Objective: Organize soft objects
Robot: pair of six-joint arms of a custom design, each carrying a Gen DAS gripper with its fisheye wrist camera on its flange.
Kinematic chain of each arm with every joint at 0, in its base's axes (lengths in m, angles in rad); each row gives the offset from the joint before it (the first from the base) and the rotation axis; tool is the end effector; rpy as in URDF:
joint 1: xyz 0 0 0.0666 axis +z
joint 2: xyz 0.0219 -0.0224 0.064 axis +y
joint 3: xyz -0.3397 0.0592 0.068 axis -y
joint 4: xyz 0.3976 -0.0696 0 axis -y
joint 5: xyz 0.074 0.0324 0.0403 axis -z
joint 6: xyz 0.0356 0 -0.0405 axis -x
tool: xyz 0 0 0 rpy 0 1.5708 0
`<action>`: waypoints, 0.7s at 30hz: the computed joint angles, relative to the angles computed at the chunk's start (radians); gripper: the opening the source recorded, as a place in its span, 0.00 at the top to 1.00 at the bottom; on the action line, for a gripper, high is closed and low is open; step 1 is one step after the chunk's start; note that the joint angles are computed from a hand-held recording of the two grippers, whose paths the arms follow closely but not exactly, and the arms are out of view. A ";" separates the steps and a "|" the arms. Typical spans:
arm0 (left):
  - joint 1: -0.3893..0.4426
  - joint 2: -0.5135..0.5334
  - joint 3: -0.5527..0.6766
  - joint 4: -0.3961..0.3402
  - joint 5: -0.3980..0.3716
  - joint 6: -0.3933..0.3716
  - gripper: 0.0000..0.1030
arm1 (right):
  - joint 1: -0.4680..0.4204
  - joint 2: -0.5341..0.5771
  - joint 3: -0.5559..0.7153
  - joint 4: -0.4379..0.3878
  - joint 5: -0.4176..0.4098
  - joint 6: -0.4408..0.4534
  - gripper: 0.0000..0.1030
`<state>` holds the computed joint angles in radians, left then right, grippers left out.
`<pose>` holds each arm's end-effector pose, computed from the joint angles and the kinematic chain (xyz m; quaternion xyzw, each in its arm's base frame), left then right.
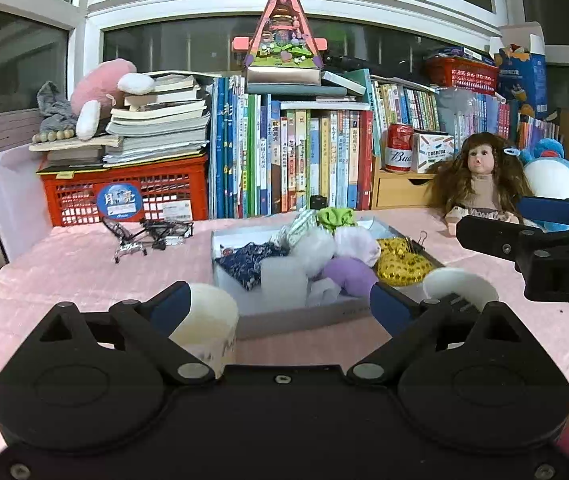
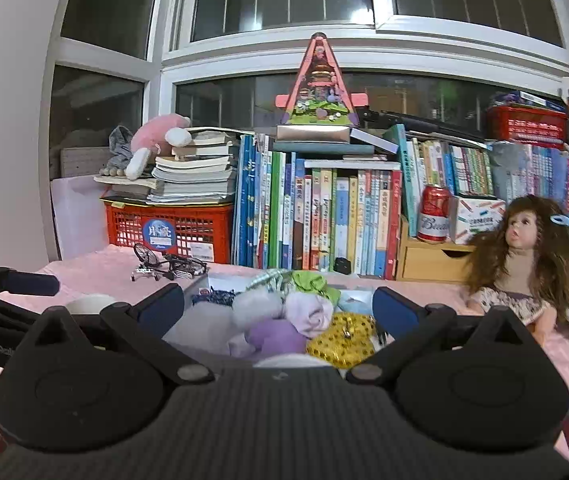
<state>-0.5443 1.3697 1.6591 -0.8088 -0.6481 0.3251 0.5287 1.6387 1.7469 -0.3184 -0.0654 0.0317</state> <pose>0.4306 -0.2360 0.5395 -0.0691 0.8325 0.0495 0.5474 0.5302 0.3119 0.4848 -0.2346 0.7410 0.1793 0.6031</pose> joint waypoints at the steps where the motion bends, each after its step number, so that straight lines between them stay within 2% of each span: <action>1: -0.005 -0.008 -0.012 0.000 -0.005 0.007 0.07 | 0.002 -0.012 -0.023 0.014 0.008 -0.002 0.00; 9: -0.041 -0.054 -0.096 -0.019 -0.052 0.097 0.06 | 0.011 -0.076 -0.148 0.071 0.035 -0.034 0.00; 21: -0.056 -0.065 -0.173 -0.097 -0.092 0.259 0.06 | 0.027 -0.098 -0.237 0.069 0.088 -0.050 0.00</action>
<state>-0.6006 1.3052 1.4865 -0.9061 -0.7399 0.5846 0.5559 1.5410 1.5094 -0.2491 0.0221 -0.0187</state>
